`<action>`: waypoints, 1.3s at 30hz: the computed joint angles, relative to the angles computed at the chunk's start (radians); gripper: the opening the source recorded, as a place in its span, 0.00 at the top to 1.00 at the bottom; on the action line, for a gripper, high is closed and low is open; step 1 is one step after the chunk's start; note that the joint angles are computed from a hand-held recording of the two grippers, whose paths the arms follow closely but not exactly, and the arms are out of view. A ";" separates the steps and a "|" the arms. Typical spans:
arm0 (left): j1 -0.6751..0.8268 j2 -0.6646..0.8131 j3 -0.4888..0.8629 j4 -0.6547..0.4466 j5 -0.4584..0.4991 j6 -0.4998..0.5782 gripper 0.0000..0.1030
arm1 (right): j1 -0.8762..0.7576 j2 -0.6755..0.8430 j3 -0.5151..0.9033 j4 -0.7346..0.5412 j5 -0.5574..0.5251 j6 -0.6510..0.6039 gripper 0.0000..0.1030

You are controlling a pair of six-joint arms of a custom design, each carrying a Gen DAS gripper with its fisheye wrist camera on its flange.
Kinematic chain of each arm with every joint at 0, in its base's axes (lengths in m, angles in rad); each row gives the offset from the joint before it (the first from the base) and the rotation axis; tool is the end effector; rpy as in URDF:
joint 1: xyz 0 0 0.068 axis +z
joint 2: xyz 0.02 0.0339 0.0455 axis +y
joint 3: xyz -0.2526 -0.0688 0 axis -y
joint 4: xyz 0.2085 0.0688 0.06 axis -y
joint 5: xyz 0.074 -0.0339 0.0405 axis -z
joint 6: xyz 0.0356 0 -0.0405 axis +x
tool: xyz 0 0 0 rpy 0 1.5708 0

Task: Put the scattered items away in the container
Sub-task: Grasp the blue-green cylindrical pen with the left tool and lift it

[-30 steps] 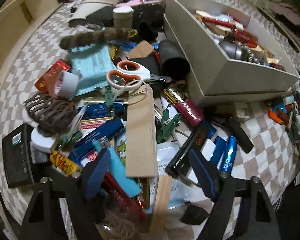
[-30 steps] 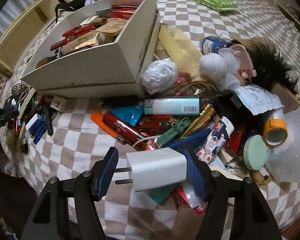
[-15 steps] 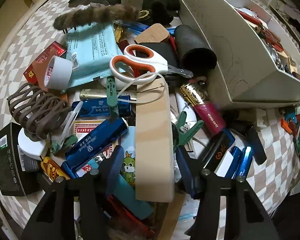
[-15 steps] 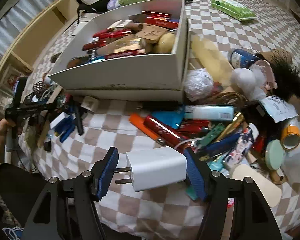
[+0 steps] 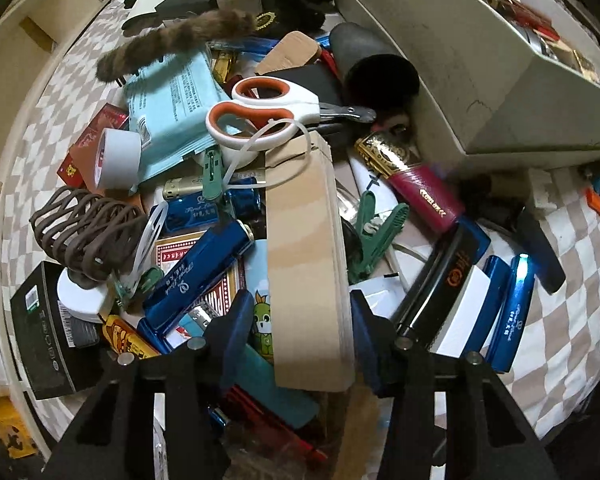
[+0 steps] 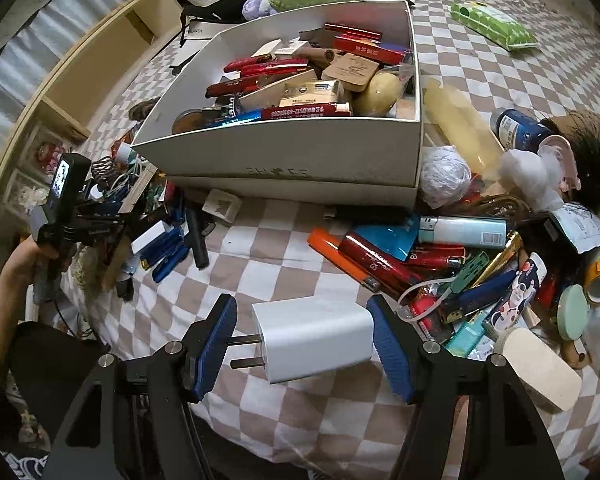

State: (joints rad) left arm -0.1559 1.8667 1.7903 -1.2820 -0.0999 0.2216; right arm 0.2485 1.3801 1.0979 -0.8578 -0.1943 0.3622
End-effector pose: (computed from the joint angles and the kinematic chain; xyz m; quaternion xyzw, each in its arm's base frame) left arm 0.3258 -0.0476 0.2921 0.1811 0.9765 0.0531 0.1042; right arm 0.2257 0.0644 0.2621 0.0345 0.9719 0.1543 0.1744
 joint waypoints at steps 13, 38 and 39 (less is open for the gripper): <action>0.041 0.086 0.063 -0.007 0.083 -0.064 0.60 | 0.026 0.011 0.039 -0.007 0.000 0.008 0.34; 0.071 -0.090 0.057 -0.055 0.177 -0.022 0.87 | 0.081 0.040 0.143 -0.036 0.015 0.060 0.34; 0.078 -0.086 0.060 -0.054 0.183 -0.020 0.90 | 0.084 0.040 0.146 -0.036 0.016 0.063 0.34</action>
